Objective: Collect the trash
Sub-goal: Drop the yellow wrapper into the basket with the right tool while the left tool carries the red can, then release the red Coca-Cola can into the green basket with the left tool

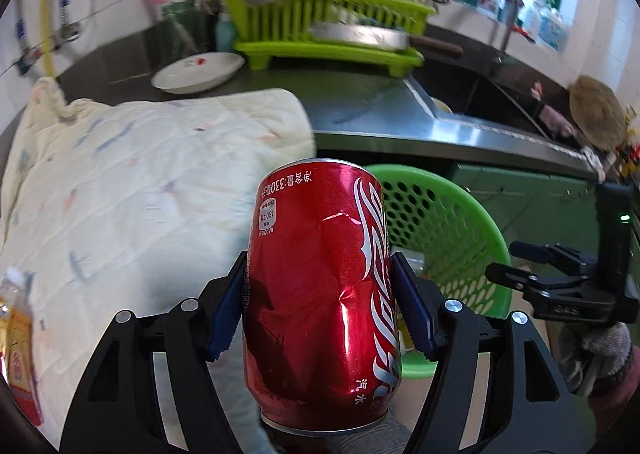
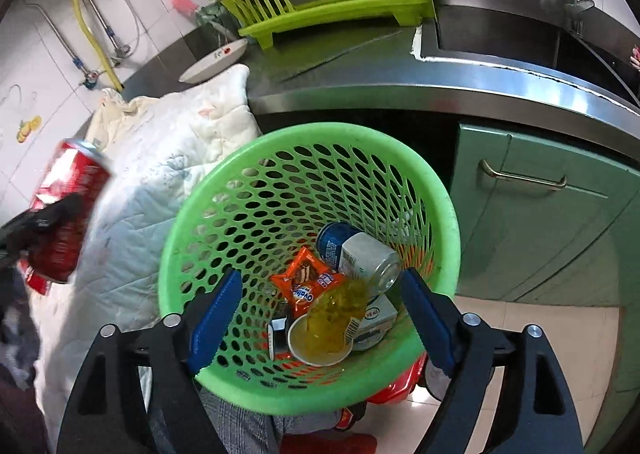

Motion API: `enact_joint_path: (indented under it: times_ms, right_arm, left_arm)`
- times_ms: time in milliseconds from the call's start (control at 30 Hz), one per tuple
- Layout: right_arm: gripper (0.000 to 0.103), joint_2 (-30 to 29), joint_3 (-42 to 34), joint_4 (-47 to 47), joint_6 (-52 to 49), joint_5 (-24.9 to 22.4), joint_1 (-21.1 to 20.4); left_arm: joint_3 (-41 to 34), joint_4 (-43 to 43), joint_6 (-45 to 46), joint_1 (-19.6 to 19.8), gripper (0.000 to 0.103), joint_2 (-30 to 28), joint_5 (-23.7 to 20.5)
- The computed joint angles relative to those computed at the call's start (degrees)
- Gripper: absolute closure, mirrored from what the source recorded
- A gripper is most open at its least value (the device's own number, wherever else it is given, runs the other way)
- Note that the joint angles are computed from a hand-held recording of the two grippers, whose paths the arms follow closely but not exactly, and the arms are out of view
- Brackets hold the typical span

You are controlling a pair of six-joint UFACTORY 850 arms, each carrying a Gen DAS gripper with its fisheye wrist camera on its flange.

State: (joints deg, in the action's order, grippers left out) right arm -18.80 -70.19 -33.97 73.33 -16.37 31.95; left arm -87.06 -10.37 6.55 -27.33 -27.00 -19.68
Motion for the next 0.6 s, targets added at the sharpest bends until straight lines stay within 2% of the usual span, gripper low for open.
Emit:
enact_joint_path:
  times_ms: [300,433,533,600]
  right_arm:
    - [0.021,3.66,4.42,-3.04,3.32,2.76,0.22]
    - [0.021,4.44,5.67,-4.4,5.54,3.66,-0.1]
    - [0.021,4.82,6.43,-4.73,6.55,4.36,-0.48]
    - [0.021,4.86,6.59,-4.22,6.33,4.53,-0.58]
  left_arm:
    - [-8.26,5.57,-5.59,-3.05,0.035,-8.57,-5.12]
    - [-10.27,4.72,-5.25,-3.24,0.034,-10.83,-6.67]
    - [-10.99,3.98,-4.68,-3.19,0.022,-11.68,-7.45]
    - [-10.44,2.89,-4.13,-3.01,0.022,-11.35,-6.54]
